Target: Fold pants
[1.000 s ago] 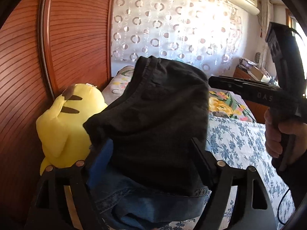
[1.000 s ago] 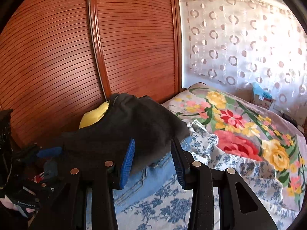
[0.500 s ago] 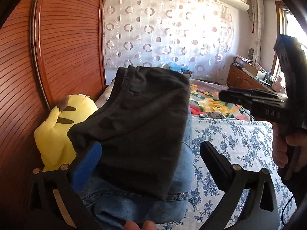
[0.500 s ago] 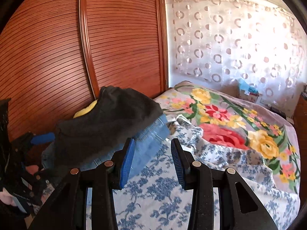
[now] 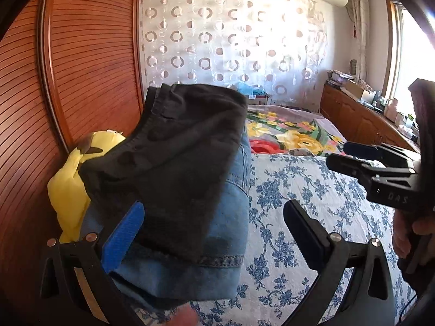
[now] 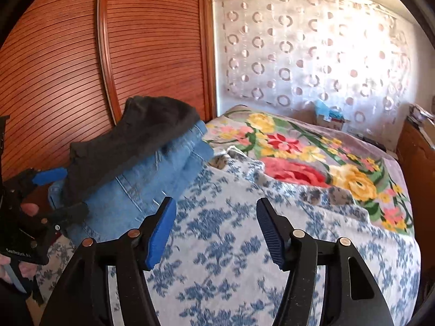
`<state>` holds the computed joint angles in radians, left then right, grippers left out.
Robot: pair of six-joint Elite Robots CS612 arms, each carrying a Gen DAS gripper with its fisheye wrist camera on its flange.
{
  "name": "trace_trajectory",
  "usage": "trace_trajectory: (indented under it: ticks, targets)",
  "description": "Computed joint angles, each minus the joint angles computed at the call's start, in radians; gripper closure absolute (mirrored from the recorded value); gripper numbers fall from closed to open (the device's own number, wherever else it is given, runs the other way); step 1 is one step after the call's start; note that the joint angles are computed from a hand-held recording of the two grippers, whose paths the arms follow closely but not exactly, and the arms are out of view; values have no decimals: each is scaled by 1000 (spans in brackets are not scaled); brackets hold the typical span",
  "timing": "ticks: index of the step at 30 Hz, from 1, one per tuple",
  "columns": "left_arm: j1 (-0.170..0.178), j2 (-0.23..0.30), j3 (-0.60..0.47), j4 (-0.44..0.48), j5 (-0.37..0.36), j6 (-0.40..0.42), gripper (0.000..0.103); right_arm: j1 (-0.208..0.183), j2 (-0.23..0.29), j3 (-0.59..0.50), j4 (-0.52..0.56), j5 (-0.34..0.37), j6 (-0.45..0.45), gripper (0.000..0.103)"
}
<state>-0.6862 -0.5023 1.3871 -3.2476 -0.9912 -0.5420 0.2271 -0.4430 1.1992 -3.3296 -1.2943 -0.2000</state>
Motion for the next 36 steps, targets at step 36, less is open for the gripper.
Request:
trace_trajectory:
  ticks: [36]
  targets:
    - [-148,-38,113,-178,-2,79,1,-25,-162,487,-423,-128,133,40]
